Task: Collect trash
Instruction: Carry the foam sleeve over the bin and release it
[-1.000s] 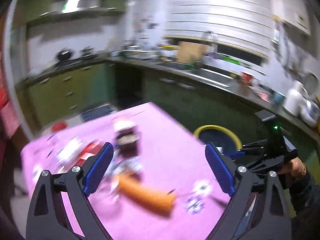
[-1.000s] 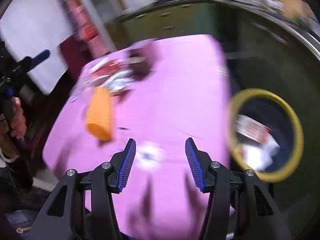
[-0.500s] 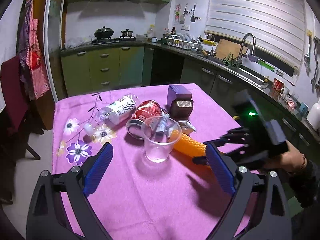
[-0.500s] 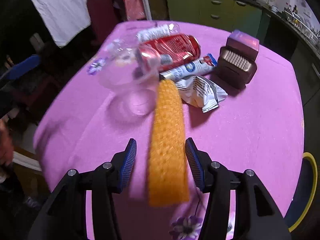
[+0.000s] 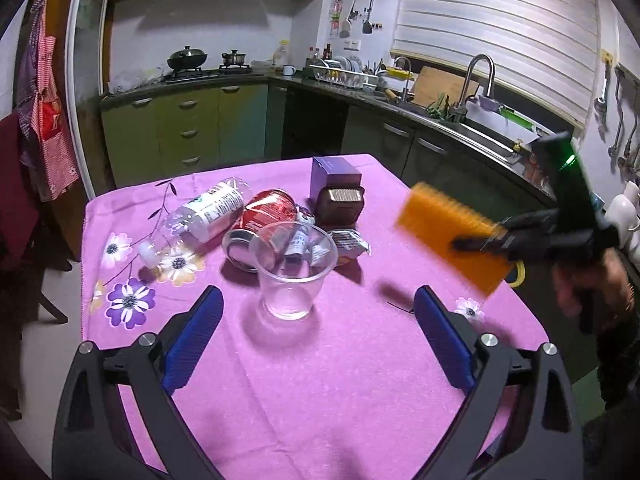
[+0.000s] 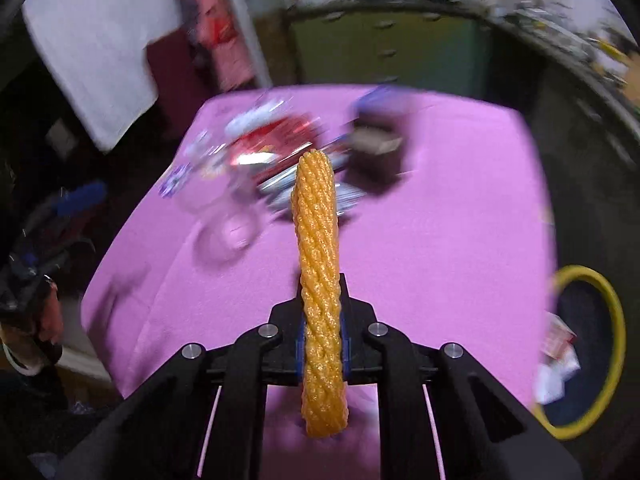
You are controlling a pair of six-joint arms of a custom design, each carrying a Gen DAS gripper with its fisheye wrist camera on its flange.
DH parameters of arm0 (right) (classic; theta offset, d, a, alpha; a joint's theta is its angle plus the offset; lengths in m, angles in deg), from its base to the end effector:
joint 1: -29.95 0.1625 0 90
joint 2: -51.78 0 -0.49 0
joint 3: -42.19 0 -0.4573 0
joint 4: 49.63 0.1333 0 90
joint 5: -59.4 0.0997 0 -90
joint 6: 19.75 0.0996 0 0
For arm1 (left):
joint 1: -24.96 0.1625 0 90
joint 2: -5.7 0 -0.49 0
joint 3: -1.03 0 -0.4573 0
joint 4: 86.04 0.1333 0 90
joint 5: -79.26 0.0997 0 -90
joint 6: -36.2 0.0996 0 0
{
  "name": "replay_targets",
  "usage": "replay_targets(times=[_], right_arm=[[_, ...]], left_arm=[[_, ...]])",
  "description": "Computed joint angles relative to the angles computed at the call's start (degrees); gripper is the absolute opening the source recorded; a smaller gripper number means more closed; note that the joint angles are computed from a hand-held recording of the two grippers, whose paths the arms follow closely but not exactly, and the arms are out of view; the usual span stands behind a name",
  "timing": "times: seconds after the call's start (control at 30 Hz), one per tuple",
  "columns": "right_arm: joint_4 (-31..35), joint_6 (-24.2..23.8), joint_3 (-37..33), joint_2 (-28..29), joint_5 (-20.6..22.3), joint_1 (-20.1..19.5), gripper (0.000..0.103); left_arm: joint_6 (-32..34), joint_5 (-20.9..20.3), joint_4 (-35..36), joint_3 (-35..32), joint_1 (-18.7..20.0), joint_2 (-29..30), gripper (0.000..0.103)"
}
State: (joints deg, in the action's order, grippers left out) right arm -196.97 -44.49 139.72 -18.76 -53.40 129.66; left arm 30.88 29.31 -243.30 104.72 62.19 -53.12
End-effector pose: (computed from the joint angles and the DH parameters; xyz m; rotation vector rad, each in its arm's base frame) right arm 0.2119 -0.6771 0.3881 0.6373 -2.5380 0.6337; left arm -0.4371 -0.5801 0.2266 0.8641 2.4268 -0.8992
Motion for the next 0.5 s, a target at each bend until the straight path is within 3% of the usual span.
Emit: replay_targets(times=[0.17, 0.3, 0.4, 0.47, 0.5], right_arm=[[-4.9, 4.4, 0.1, -4.7, -6.5, -4.0, 0.013], [-3.8, 9.5, -2.9, -4.9, -12.7, -9.6, 0.013], [-2.8, 11.4, -5.1, -3.9, -14.5, -13.5, 0.014], [-1.6, 11.6, -6.7, -2.6, -15.0, -14.9, 0.023], [-0.7, 12.0, -7.9, -1.6, -15.3, -15.7, 0.038]], left_arm=[[-0.8, -1.3, 1.2, -0.5, 0.3, 0.6, 0.092], [-1.6, -1.8, 1.7, -0.7, 0.4, 0.9, 0.092], [-1.7, -1.5, 2.1, -0.9, 0.2, 1.1, 0.092], [-1.7, -1.0, 2.4, -1.0, 0.1, 1.3, 0.092], [-1.6, -0.8, 2.5, -1.1, 0.1, 1.4, 0.093]])
